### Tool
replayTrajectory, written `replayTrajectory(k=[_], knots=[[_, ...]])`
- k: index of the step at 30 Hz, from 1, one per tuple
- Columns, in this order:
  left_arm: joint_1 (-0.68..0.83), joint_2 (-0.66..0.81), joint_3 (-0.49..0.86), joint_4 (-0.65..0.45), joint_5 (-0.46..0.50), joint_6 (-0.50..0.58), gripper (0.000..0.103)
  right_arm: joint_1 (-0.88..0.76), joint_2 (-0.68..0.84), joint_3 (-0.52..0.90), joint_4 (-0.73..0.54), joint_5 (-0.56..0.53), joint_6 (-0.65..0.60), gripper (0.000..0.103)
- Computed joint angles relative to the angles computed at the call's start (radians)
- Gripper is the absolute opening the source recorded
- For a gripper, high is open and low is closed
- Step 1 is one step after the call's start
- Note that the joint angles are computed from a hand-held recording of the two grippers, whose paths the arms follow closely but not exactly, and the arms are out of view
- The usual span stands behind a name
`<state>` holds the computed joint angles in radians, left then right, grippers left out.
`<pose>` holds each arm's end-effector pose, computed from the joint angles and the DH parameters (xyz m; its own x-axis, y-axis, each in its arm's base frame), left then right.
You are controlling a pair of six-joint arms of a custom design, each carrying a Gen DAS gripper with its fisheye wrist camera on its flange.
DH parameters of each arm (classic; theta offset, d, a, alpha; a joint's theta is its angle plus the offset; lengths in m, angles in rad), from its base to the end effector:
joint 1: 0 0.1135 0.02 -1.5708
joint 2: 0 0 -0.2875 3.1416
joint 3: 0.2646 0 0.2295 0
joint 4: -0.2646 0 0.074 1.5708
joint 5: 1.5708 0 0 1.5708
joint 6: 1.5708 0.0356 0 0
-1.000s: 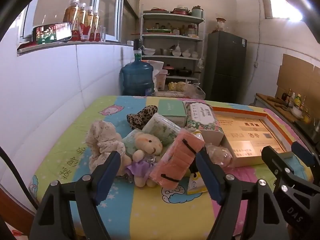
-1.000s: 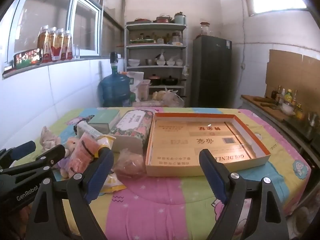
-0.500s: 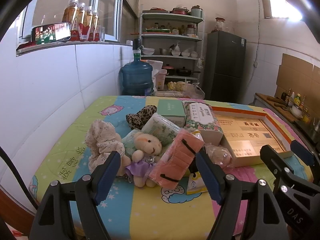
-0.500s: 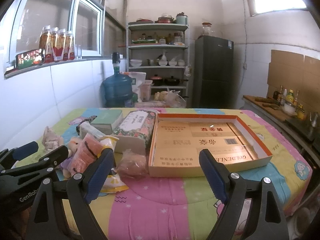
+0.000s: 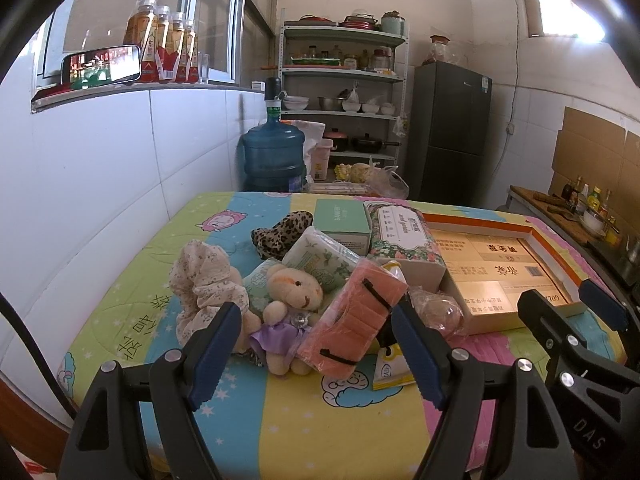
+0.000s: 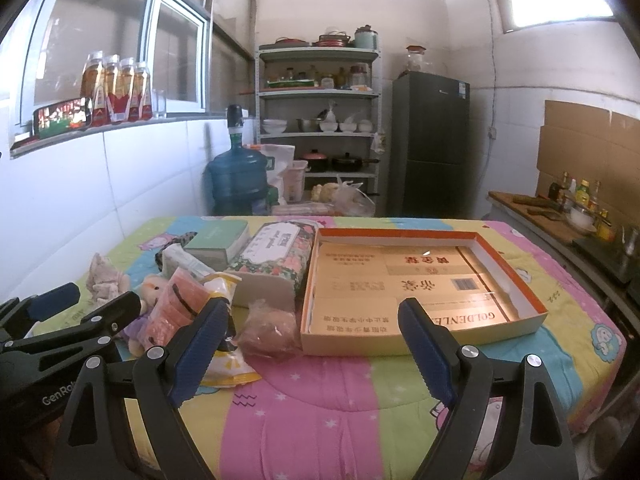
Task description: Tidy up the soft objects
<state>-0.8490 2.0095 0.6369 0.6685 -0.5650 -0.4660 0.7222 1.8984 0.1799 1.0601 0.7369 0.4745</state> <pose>0.2283 -0.2305 0.1010 -0.5458 0.0457 -0.8367 0.1333 0.9905 -0.0328 0.1799 0.1266 0.0964 -0.4498 0.0547 -0.8914 0.1291 0.9916 -0.0043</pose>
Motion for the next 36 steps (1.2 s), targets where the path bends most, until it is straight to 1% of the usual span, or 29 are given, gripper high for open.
replayTrajectory(k=[8,16,21,31,32,36], knots=[[0.000,0.001,0.000,0.001,0.000,-0.001,0.078,0.009,-0.010,0.006,-0.020,0.006,0.006,0.088],[0.001,0.002,-0.003,0.006,0.001,0.000,0.078,0.026,-0.029,0.024,-0.066,0.014,0.021,0.088],[0.007,0.004,-0.010,0.014,0.008,-0.001,0.078,0.022,-0.019,0.020,-0.050,0.009,0.020,0.088],[0.012,0.002,-0.022,0.026,0.013,0.000,0.078,0.027,-0.017,0.028,-0.061,0.009,0.026,0.088],[0.011,0.003,-0.021,0.025,0.013,0.000,0.078,0.021,-0.005,0.023,-0.042,0.004,0.021,0.088],[0.019,0.006,-0.029,0.036,0.021,0.001,0.078,0.025,0.011,0.034,-0.041,0.001,0.027,0.088]])
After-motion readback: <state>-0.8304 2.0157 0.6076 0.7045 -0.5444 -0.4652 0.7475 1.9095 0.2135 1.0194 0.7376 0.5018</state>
